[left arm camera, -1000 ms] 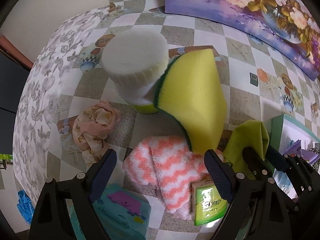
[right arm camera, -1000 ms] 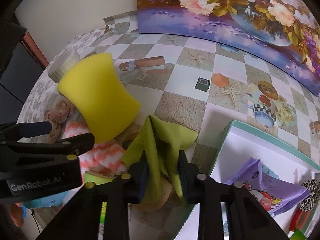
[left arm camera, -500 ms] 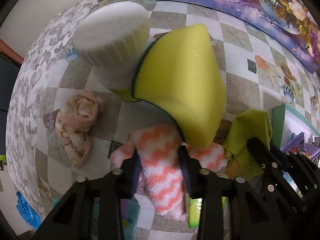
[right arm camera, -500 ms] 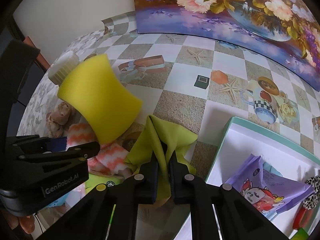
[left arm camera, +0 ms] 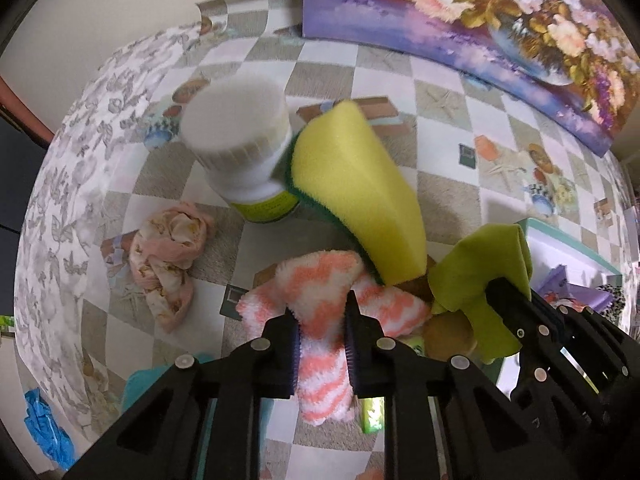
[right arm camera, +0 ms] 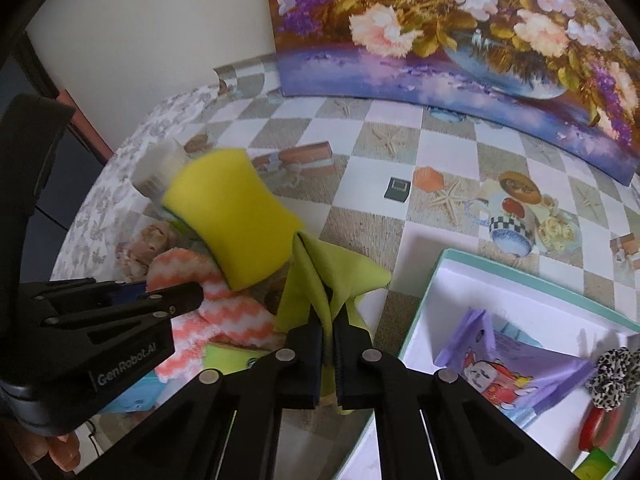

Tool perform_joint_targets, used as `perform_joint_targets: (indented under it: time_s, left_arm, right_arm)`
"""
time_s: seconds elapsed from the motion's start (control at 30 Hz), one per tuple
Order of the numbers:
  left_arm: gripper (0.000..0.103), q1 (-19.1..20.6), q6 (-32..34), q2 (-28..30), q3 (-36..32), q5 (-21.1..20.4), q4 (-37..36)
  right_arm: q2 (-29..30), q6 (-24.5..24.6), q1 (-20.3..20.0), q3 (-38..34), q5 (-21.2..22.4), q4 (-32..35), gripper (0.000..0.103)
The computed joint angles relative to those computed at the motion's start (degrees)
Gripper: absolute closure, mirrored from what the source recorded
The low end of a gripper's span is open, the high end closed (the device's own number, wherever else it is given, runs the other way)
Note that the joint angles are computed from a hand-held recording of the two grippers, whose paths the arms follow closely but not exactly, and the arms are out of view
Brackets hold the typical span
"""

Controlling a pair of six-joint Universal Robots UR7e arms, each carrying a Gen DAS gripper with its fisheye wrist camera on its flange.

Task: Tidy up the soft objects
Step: 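Lift the striped towel and green cloth up from the pile with both grippers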

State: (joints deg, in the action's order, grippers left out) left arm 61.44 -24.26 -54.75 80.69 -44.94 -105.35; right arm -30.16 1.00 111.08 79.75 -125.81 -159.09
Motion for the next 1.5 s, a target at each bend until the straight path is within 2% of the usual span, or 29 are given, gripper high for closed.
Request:
perform_joint_targets:
  time_s: [0.57,1.13,1.5]
  left_arm:
    - [0.084,-4.77,2.1,-6.87,6.06,4.95,-6.97]
    - [0.084,-8.66,4.08,-10.7,11.79,6.33,-12.95]
    - [0.084,-13.85,11.19,-14.26,15.69,6.19,-22.79]
  right_arm:
    - [-6.5,-0.2,2.85,6.56,-0.89,-7.16,0.099]
    - [-11.31,1.37,4.64,13.3,-2.46,-11.42,0.099]
    - [-16.58,0.97,6.96,19.07,-8.34,-20.88,0.099]
